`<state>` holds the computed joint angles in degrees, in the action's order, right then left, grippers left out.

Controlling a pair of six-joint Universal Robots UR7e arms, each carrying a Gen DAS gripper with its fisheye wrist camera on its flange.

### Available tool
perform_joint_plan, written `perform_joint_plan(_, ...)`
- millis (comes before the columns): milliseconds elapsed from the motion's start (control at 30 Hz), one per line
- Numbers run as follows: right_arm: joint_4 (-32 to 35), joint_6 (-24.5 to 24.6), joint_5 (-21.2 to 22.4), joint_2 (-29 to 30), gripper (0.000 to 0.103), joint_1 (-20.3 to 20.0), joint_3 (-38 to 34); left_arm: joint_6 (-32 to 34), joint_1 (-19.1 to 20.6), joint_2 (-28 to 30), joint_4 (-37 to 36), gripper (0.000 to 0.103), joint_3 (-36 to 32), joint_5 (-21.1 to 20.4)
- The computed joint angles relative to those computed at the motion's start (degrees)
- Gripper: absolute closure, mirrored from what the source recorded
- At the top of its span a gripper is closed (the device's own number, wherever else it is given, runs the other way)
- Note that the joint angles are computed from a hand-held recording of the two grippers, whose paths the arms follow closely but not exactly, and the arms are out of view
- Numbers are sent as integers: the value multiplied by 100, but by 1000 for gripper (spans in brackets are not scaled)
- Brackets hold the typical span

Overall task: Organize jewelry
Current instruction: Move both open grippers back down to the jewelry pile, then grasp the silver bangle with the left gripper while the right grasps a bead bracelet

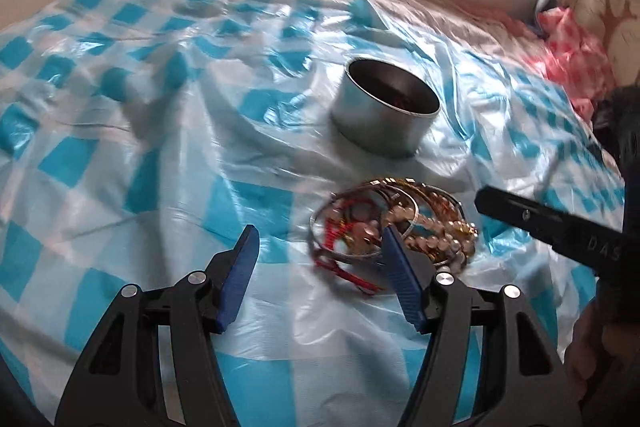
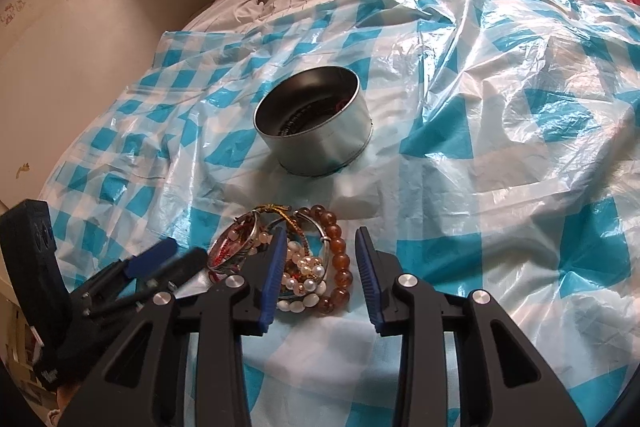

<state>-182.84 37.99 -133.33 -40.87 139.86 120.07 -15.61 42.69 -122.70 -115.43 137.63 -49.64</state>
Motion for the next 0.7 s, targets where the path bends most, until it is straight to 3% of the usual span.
perform_joint_plan(167,-35,-15,-9,2,67,5,6,177,-12,1,-341,38,54,-135)
perform_joint_plan(433,-4,-89,31,27,67,-14,-47,321,113,521,-380,32,60,-201)
perform_joint_plan(467,44,-85,40,29,67,-21,-59,334,148,531,-405,34,52,-245)
perform_joint_plan(500,105,-67,37,34,67,-23,-75,380,200,509,-515,44,55,-344)
perform_joint_plan(533,156,-52,39,37,67,-32,-82,367,201,482,-553,45,63,-330)
perform_joint_plan(567,187,-43,49,38,67,-40,-86,387,212,450,-617,60,76,-342)
perform_joint_plan(600,200,-42,52,39,67,-45,-90,421,277,446,-667,92,39,-449)
perform_joint_plan(700,202,-42,55,44,67,-47,-95,392,361,401,-757,92,16,-455)
